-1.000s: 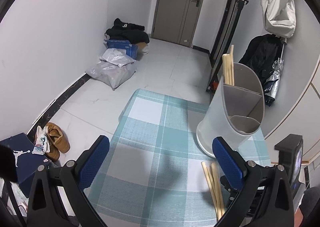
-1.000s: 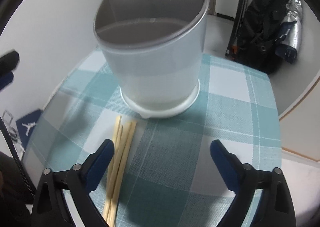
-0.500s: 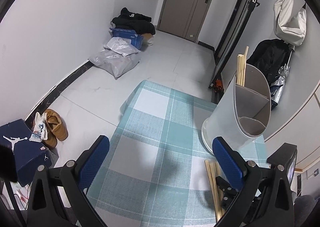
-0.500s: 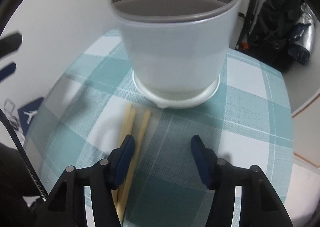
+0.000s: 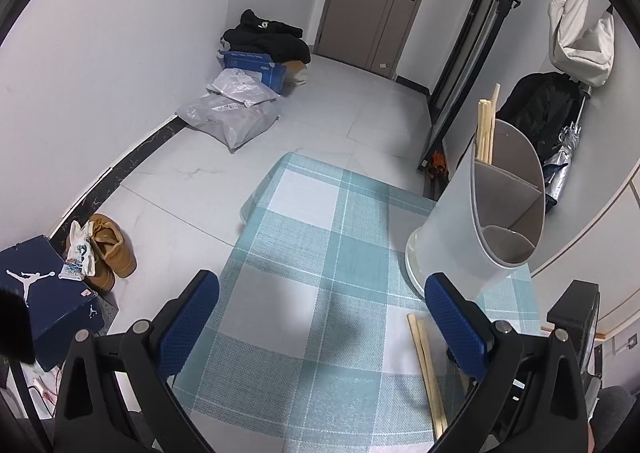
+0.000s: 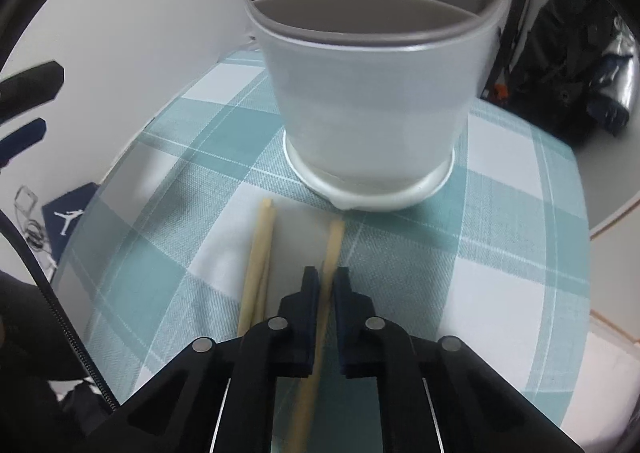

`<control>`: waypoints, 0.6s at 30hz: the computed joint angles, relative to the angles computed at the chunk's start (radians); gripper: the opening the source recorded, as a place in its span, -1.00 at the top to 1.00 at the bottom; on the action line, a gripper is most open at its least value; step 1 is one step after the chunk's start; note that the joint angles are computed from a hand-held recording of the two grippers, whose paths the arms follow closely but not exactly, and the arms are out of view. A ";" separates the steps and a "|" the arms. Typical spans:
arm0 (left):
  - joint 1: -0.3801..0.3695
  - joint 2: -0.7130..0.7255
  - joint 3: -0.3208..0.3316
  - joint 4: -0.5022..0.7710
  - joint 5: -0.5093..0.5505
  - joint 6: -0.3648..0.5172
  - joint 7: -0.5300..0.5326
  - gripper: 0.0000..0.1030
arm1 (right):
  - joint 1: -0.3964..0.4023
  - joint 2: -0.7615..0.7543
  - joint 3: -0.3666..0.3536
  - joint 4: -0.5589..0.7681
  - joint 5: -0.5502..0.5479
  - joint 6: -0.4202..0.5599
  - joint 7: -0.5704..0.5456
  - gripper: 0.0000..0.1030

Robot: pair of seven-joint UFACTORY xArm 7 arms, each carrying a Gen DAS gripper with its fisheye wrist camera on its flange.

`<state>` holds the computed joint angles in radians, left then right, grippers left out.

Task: Organize utensils
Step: 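Close the right tool on a wooden chopstick while the left tool grasps another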

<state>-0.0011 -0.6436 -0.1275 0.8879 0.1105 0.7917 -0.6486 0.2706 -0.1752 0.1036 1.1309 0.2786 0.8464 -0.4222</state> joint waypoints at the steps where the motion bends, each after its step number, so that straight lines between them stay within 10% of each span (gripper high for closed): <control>1: -0.001 0.001 0.000 0.001 0.000 0.001 0.002 -0.96 | -0.002 -0.004 -0.003 0.000 -0.003 0.008 -0.006 0.89; 18: -0.055 0.030 0.053 0.006 -0.102 0.080 0.056 -0.96 | -0.017 0.003 -0.004 0.015 -0.032 0.055 -0.046 0.73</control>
